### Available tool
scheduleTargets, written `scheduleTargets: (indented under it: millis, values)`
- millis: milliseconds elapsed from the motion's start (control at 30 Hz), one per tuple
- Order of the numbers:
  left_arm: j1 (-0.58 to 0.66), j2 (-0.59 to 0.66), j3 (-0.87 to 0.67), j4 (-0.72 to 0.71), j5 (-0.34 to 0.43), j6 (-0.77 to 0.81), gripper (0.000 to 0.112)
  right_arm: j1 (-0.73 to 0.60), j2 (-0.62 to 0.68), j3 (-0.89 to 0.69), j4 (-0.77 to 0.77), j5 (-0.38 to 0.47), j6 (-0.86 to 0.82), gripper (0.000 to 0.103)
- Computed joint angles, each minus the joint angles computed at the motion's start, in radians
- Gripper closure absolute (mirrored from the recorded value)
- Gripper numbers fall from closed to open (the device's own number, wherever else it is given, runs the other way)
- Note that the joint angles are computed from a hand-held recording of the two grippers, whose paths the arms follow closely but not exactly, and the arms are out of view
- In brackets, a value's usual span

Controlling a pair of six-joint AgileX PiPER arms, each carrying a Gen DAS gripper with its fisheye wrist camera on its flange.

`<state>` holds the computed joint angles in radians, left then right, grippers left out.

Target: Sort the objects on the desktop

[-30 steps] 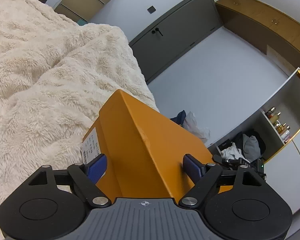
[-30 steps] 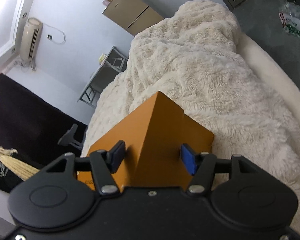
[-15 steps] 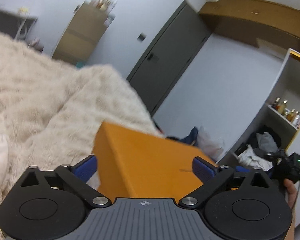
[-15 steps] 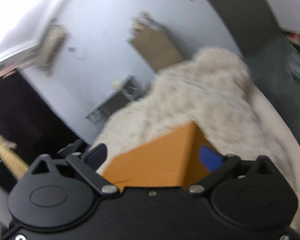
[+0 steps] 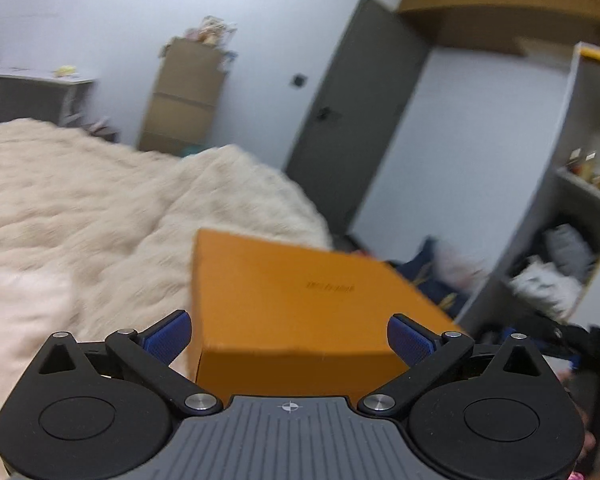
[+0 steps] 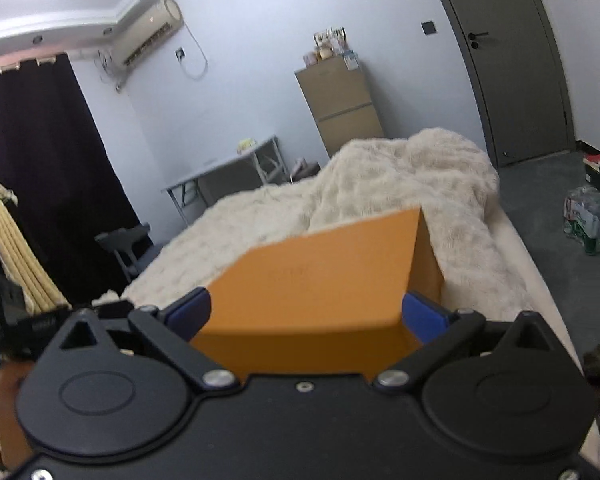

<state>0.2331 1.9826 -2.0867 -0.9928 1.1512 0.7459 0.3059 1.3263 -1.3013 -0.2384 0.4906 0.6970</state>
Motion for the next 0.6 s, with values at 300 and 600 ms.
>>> scheduleTargets:
  millis: [300, 600]
  values:
    - [-0.191, -0.341, 0.552, 0.298, -0.359, 0.057, 0.009, 0.327, 0.106, -0.059, -0.498, 0.314, 0.375, 0.000]
    - [-0.250, -0.390, 0.648, 0.366, -0.435, 0.087, 0.009, 0.491, 0.229, -0.131, -0.660, 0.586, 0.509, 0.000]
